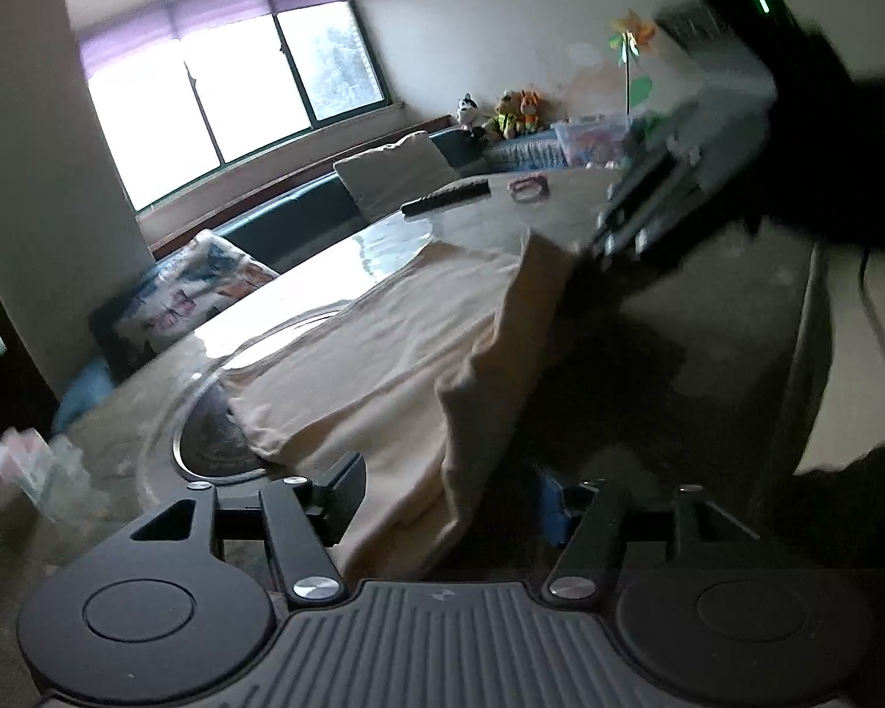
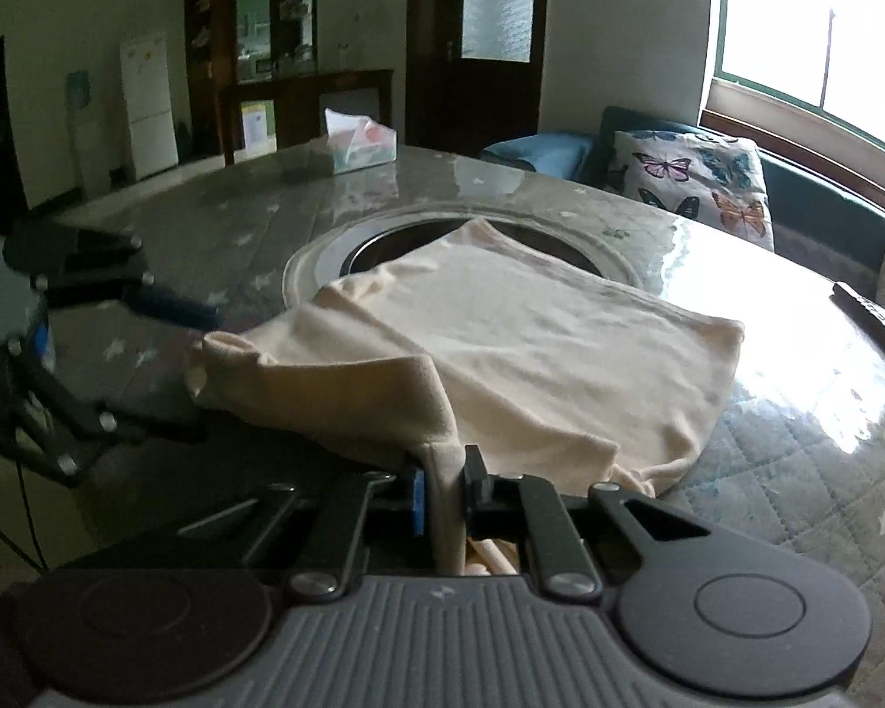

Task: Fold clothes

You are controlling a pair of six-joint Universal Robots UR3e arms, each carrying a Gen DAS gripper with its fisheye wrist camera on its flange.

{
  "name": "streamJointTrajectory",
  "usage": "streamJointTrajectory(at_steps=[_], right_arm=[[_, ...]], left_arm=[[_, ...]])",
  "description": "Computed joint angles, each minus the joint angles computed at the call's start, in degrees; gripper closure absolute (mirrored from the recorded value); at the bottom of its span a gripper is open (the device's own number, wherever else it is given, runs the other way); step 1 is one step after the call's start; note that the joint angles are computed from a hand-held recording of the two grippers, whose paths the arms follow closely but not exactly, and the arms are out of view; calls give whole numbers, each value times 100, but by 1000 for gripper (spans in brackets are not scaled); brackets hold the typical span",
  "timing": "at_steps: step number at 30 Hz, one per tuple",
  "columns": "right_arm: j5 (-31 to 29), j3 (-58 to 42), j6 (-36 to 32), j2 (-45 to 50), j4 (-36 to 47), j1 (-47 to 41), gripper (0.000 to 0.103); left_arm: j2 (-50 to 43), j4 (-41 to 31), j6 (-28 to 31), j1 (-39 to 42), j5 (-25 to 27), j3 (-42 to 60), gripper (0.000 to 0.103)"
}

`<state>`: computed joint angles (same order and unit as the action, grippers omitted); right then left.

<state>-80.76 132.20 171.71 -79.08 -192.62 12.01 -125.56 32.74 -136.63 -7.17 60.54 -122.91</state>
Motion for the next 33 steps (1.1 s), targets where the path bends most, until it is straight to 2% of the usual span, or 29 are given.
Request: streamJointTrajectory(at_steps=[2,3,4,5,7,10,12,18,24,28,33], right_arm=[[14,-38,75,-26,4,-14,93],[-13,-45,101,-27,-25,-4,93],[-46,-52,132,-24,-52,7,93],[-84,-57,175,-16,-80,22,93],[-175,-48,261,26,-179,60,93],[-291,24,353,89,-408,157,94],[-325,113,411,67,-583,200,94],[-216,655,434,-564,-767,233,94],[-179,1326,401,-2163,76,456,95],[-401,1195,351,-2431,472,638,95],[-203,688,205,-2138,717,254,96]], left_arm=[[-189,87,116,-117,240,158,41],[-289,153,158,-158,325,229,49],[-370,181,198,-189,395,297,62],[-403,125,211,-211,447,355,68],[-374,0,98,-175,412,384,87],[-196,21,-26,-58,243,199,94],[31,-28,-43,59,41,-2,97],[1124,-410,33,422,-513,-847,98],[2548,-963,92,771,-1017,-1803,97],[2321,-799,-221,611,-858,-1478,98],[1544,-813,-801,307,-526,-319,98]])
